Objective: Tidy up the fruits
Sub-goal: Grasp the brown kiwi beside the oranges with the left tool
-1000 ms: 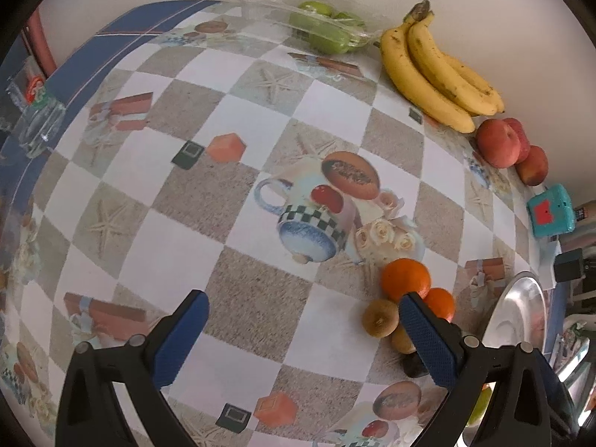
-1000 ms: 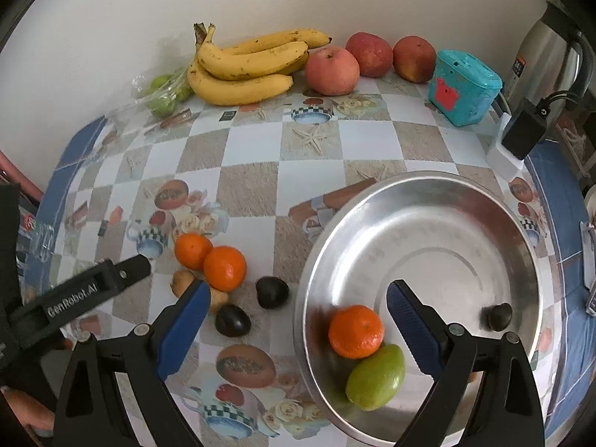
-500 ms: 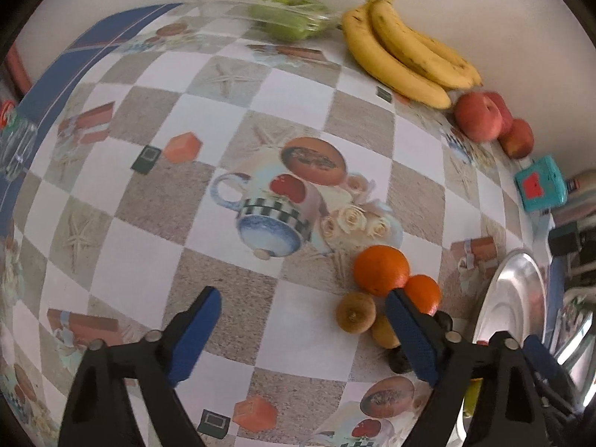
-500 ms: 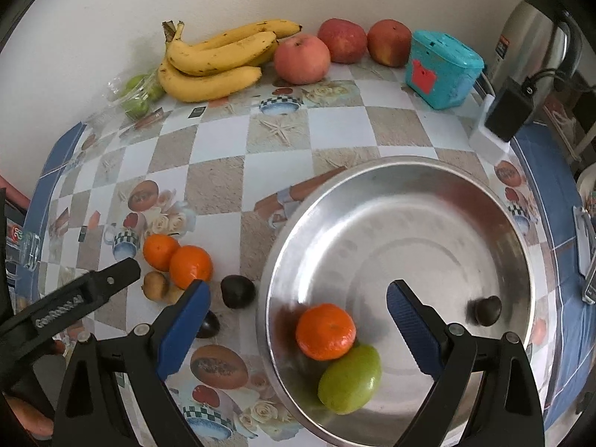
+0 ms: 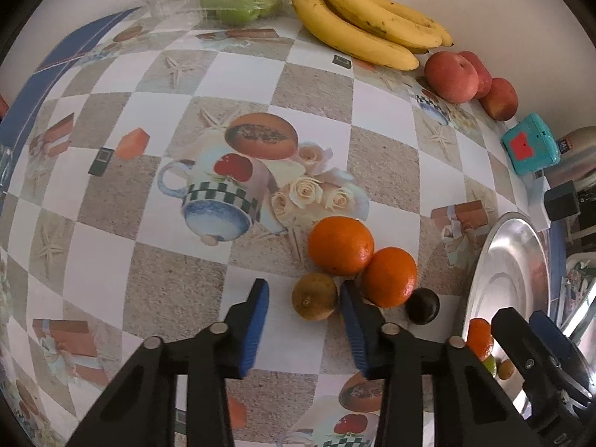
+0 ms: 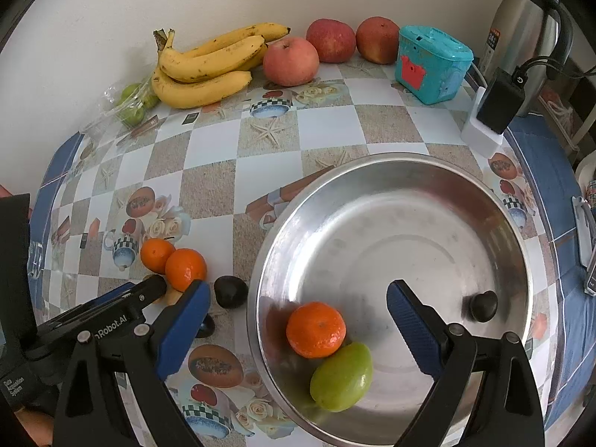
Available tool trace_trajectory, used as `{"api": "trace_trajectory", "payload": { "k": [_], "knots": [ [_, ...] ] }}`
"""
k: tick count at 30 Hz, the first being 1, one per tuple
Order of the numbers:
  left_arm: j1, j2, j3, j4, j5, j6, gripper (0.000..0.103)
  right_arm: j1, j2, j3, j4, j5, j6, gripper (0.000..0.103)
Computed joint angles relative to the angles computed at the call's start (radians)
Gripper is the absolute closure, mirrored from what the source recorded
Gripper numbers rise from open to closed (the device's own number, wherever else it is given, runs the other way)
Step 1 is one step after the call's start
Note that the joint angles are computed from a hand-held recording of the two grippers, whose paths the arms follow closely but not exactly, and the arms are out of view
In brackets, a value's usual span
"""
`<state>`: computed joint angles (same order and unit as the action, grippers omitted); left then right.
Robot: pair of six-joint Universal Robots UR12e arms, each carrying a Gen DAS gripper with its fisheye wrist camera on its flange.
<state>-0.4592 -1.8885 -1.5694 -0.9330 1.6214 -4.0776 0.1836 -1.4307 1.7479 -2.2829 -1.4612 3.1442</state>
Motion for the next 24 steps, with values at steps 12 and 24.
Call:
{"api": "trace_trajectory", "payload": {
  "k": [12,24],
  "knots": [
    [0.004,0.002,-0.01,0.03,-0.029,-0.019,0.076,-0.005,0.0,0.001,0.009,0.004,0.01,0.007],
    [0.016,0.049,-0.053,0.027,0.01,-0.106,0.076,0.001,0.004,-0.003,0.019,0.025,-0.031,0.007]
  ]
}}
